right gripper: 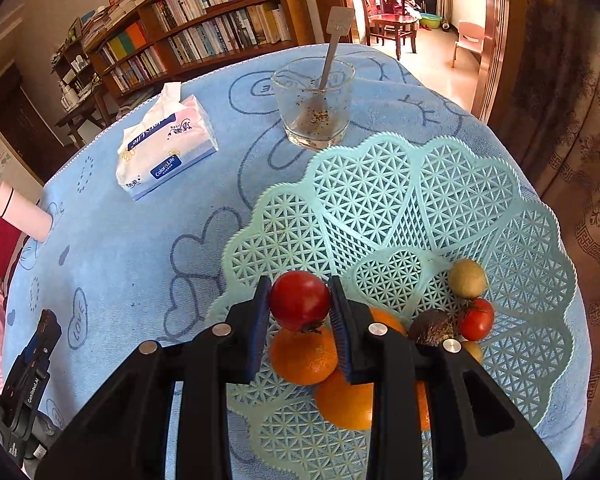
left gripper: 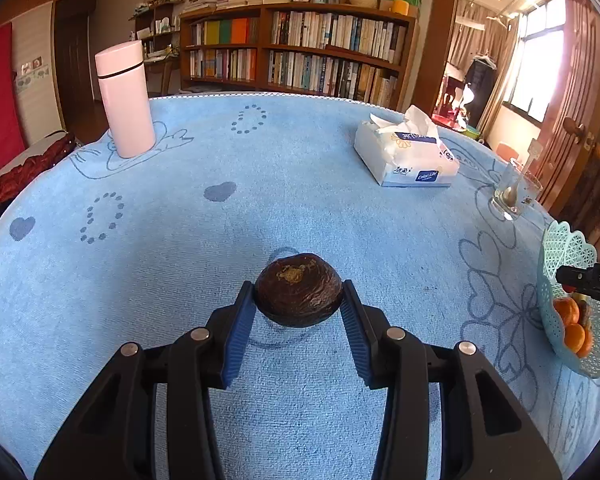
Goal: Organize fruits
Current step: 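Carry the tomato into the basket and open the right tool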
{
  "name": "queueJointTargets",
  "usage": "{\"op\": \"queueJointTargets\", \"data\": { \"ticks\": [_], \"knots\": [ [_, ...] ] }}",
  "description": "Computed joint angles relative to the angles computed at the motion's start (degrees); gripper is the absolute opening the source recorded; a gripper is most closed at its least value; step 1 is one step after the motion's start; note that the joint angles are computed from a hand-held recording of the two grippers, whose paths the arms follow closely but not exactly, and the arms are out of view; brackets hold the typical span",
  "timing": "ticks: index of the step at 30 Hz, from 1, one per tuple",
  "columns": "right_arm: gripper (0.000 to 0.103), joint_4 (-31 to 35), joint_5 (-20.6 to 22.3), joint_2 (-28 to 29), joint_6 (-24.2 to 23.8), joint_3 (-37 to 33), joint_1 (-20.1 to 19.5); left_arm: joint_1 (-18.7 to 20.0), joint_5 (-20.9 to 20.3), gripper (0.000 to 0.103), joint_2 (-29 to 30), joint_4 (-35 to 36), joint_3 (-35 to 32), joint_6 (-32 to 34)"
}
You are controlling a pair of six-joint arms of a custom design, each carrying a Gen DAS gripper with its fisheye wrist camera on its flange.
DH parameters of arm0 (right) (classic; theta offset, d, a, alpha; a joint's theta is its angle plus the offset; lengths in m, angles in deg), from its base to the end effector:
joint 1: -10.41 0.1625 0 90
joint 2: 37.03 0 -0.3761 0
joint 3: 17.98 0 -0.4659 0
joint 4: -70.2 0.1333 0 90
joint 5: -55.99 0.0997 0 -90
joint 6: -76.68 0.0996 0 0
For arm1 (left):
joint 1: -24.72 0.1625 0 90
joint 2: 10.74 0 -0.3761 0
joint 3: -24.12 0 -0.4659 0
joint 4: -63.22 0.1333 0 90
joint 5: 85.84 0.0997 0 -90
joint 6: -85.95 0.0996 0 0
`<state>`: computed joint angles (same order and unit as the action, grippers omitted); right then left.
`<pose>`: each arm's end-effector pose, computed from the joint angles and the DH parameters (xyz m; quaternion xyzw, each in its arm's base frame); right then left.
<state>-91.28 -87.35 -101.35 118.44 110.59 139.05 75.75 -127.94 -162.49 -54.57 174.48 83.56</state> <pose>0.3363 -0.3352 0.0354 -0.0526 -0.8907 0.3322 0.3058 0.0013 -0.3278 0.3421 0.1805 0.8718 -0.3541 0.2862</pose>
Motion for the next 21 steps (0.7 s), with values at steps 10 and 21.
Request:
{"op": "queueJointTargets", "data": {
  "ticks": [10,21],
  "knots": [
    [0.033,-1.68,0.97,-1.81,0.55,2.20,-1.19,-0.29,0.54,0.044,-0.02,0.13,0.25,0.29],
    [0.034,-0.52,-7.82,-5.60,3.93,6.26,4.65,-2.72,-1.84,0.044,-1.83,4.60,0.17,-1.67]
  ]
}}
